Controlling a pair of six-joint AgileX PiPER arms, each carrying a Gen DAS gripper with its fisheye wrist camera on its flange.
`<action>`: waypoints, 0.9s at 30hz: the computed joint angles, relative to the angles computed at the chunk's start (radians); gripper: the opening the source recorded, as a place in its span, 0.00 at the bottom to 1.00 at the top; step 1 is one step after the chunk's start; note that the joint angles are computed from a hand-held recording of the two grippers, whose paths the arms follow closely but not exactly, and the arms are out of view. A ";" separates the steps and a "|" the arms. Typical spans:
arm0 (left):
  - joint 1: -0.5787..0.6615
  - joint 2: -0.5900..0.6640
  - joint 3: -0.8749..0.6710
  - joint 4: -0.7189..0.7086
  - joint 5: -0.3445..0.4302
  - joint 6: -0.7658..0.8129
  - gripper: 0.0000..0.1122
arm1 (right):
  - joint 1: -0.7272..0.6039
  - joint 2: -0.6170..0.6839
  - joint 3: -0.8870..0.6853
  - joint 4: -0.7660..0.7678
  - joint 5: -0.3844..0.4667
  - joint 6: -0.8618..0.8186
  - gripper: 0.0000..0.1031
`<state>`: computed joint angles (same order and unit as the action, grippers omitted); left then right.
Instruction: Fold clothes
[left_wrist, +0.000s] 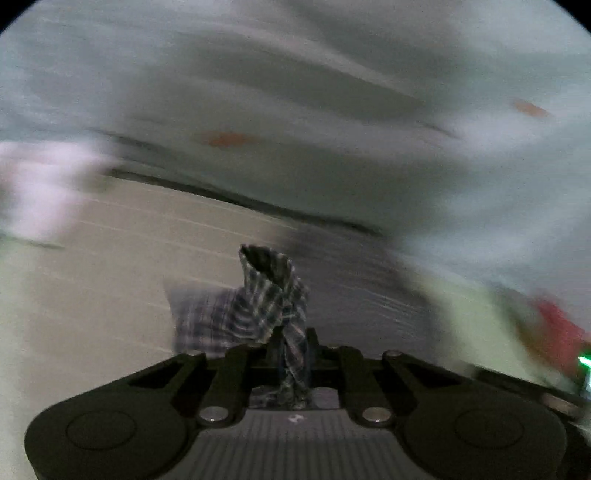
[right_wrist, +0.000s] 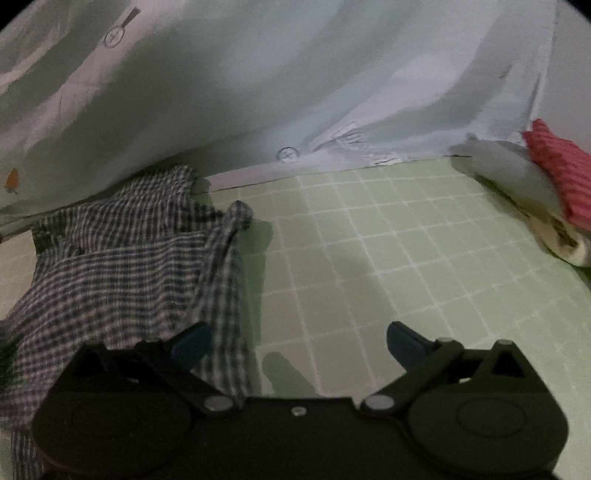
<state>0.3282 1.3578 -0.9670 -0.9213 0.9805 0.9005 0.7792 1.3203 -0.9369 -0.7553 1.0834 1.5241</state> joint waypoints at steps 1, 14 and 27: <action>-0.031 -0.007 0.016 -0.027 0.045 0.025 0.27 | 0.016 -0.024 0.010 0.004 0.018 0.012 1.00; -0.248 -0.305 0.215 0.520 -0.180 -0.493 0.84 | 0.215 -0.090 -0.028 -0.061 -0.029 0.054 0.99; -0.004 -0.364 0.242 0.454 -0.105 -0.289 0.84 | 0.062 0.202 -0.176 0.156 -0.441 -0.207 0.38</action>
<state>0.3240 0.9936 -0.7252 -0.4673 0.8753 0.6113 0.8407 1.5220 -1.1131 -0.5994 0.6419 1.3172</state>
